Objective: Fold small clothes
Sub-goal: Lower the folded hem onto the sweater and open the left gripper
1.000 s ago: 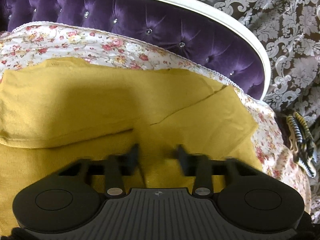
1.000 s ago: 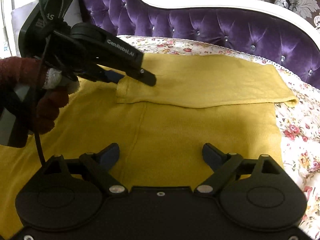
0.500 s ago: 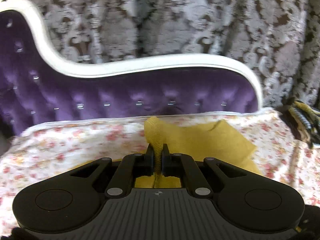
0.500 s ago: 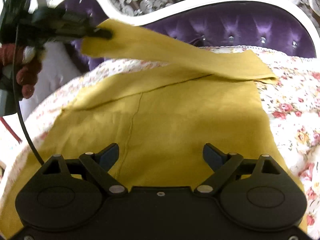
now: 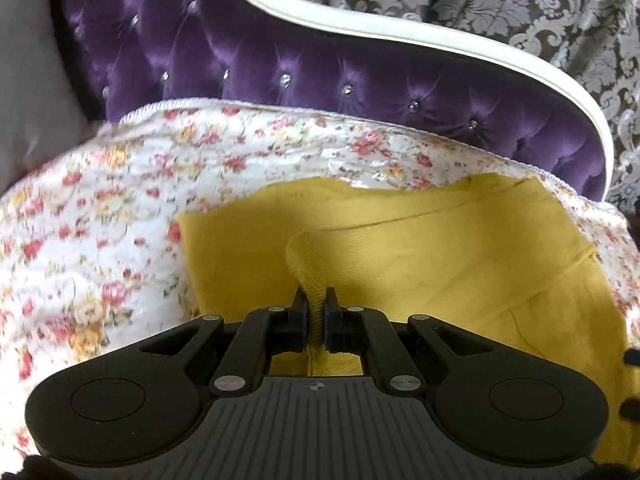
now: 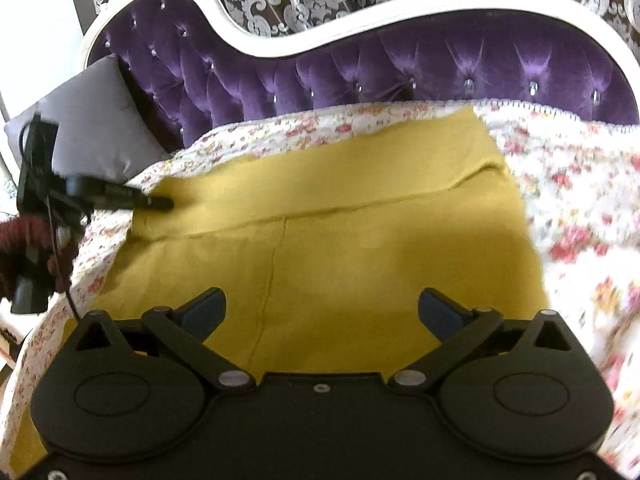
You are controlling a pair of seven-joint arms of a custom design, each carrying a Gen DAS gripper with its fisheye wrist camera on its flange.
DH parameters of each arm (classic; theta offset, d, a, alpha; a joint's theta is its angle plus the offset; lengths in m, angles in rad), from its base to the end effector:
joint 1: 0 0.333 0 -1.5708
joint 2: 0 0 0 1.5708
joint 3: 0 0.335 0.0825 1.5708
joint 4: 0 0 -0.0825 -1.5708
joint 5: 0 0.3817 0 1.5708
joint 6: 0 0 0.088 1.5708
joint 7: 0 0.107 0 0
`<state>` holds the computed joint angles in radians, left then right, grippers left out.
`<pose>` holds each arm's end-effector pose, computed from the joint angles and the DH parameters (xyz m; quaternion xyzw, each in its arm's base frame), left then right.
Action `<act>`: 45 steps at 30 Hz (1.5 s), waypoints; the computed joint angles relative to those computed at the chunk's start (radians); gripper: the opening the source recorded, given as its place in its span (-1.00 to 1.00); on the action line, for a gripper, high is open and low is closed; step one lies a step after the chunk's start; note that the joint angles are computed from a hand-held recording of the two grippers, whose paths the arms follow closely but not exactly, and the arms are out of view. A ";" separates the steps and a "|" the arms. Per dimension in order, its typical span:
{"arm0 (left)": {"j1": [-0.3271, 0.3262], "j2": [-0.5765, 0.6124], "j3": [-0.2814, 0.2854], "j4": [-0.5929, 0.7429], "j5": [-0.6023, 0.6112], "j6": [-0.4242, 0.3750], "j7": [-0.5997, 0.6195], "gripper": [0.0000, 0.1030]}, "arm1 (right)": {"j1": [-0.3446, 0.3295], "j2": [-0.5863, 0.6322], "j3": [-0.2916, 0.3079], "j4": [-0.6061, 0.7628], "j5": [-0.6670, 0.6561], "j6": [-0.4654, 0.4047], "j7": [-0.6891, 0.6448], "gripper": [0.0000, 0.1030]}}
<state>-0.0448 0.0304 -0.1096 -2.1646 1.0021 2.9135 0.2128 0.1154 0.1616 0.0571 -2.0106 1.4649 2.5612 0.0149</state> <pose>0.5560 -0.1385 0.4638 -0.7348 0.5426 -0.3012 0.2738 0.6049 0.0890 0.4258 -0.7626 0.4199 -0.0971 0.4824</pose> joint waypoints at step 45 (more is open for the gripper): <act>0.047 0.013 0.016 0.002 0.193 0.011 -0.083 0.07 | -0.108 0.518 0.207 0.587 -0.746 0.419 0.599 0.99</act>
<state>0.0021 0.0436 -0.0934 -2.1627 1.1956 2.9241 0.1299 0.0076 0.6796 0.2638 -1.4232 0.7189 2.9805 0.6134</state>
